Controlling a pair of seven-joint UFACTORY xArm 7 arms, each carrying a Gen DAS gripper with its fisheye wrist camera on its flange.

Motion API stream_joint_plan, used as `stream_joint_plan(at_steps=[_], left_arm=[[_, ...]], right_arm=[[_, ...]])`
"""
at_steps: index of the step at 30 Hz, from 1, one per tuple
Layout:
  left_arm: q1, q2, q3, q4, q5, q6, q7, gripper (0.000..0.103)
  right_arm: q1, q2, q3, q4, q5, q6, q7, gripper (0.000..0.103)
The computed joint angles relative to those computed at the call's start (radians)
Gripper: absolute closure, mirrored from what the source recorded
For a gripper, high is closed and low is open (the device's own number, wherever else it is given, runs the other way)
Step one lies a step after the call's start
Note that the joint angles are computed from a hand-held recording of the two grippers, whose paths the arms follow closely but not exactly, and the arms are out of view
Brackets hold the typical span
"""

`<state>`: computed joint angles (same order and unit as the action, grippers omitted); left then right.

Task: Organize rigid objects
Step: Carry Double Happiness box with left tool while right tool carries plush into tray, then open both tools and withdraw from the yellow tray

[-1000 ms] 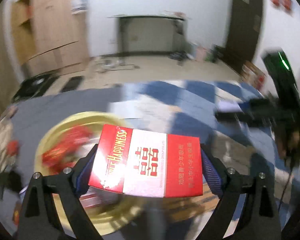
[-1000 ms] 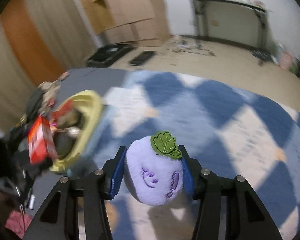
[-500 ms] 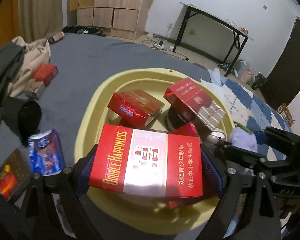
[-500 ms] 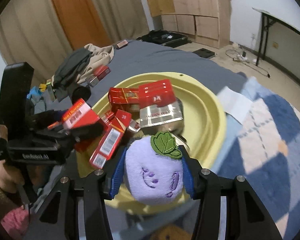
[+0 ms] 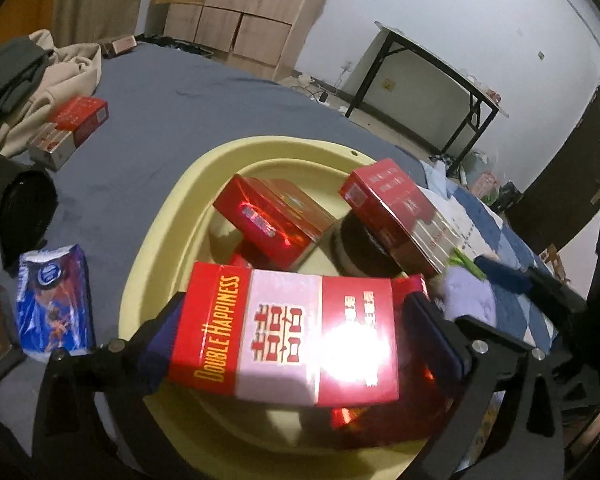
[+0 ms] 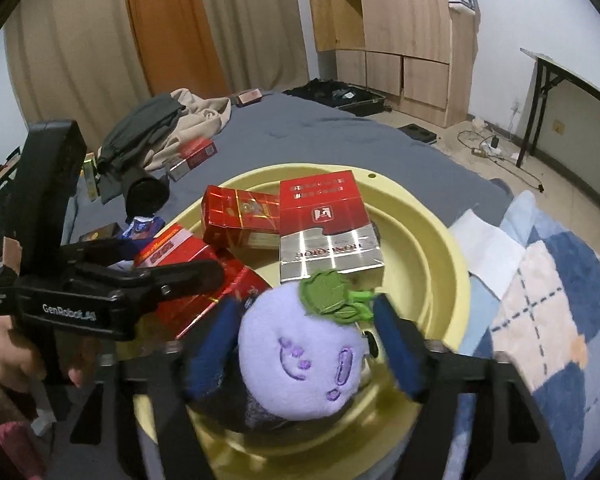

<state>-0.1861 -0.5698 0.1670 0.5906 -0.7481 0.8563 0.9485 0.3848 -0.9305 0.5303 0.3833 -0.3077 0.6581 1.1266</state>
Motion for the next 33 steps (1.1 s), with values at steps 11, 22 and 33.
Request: stream_joint_plan(at_steps=[11,22,33], left_arm=[[-0.027,-0.348,-0.094,-0.033,0.076,0.01,-0.207,0.0],[-0.057,-0.789,-0.534,-0.353,0.189,0.021,-0.919,0.0],[-0.177,-0.786,-0.83,-0.462,0.239,-0.162,-1.283,0.0]], right_arm=[[0.129,-0.334,0.046,0.071,0.048,0.467,-0.034,0.0],[0.239,-0.597,0.073,-0.054,0.146,0.816,-0.225,0.0],[0.404,-0.854,-0.014,-0.325,0.155,0.805,-0.287,0.0]])
